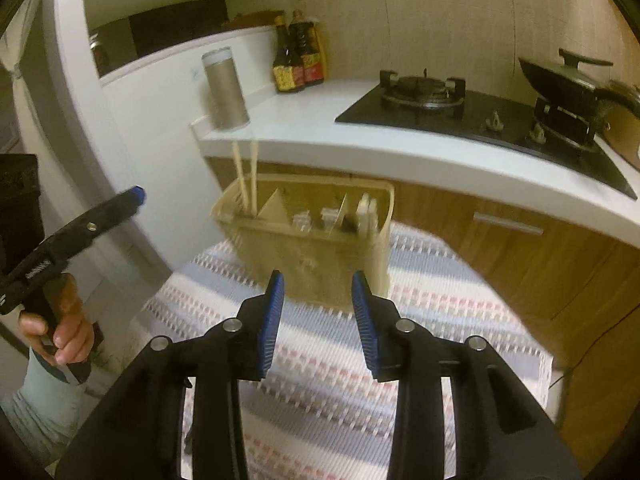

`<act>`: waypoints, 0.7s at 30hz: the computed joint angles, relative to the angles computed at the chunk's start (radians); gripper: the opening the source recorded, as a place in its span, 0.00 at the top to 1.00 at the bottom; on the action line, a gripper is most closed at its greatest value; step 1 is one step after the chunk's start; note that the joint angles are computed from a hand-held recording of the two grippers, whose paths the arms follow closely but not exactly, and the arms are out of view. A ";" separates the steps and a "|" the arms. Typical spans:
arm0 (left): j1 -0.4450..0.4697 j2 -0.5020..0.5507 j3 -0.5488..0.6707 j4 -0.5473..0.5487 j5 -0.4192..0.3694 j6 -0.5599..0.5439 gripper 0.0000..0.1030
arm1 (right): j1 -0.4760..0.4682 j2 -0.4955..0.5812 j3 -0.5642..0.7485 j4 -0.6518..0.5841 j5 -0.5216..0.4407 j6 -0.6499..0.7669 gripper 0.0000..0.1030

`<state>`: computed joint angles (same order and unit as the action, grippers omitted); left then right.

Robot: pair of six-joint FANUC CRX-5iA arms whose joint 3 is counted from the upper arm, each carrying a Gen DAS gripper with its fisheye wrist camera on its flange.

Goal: Organize utensils
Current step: 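Lower the left tool onto a clear spoon while the right tool grasps another clear spoon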

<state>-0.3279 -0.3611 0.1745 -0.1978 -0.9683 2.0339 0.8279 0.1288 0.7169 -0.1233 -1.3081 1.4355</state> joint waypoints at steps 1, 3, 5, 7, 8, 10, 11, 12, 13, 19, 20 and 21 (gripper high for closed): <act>-0.022 0.015 0.015 -0.020 -0.053 0.010 0.53 | 0.007 -0.017 -0.029 0.005 0.003 -0.003 0.69; -0.036 0.034 0.021 -0.012 -0.113 -0.001 0.53 | 0.015 -0.045 -0.077 -0.002 0.001 -0.006 0.69; -0.058 0.062 0.028 -0.020 -0.191 0.006 0.53 | 0.018 -0.062 -0.108 -0.013 -0.003 -0.006 0.69; -0.067 0.089 0.028 -0.013 -0.268 0.013 0.55 | 0.025 -0.078 -0.139 -0.010 -0.006 -0.021 0.69; -0.058 0.095 0.013 0.010 -0.288 0.006 0.55 | 0.024 -0.083 -0.146 -0.015 -0.011 -0.027 0.69; -0.030 0.095 -0.034 0.073 -0.307 -0.010 0.55 | 0.021 -0.088 -0.156 -0.038 -0.031 -0.037 0.69; -0.020 0.092 -0.051 0.096 -0.311 -0.017 0.55 | 0.022 -0.091 -0.162 -0.044 -0.039 -0.041 0.69; -0.011 0.090 -0.072 0.124 -0.313 -0.028 0.55 | 0.027 -0.094 -0.169 -0.043 -0.048 -0.045 0.69; -0.001 0.091 -0.090 0.150 -0.319 -0.045 0.55 | 0.034 -0.094 -0.174 -0.035 -0.056 -0.048 0.69; -0.057 0.146 -0.052 0.083 -0.397 -0.055 0.57 | 0.062 -0.107 -0.220 -0.005 -0.078 -0.068 0.69; -0.067 0.158 -0.040 0.068 -0.408 -0.050 0.60 | 0.062 -0.110 -0.231 -0.010 -0.077 -0.070 0.69; -0.076 0.170 -0.029 0.058 -0.418 -0.045 0.62 | 0.064 -0.115 -0.242 -0.011 -0.075 -0.073 0.69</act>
<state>-0.4038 -0.1907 0.1453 -0.1398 -1.3863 1.9885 0.8922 0.0140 0.4745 -0.1341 -1.3833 1.3628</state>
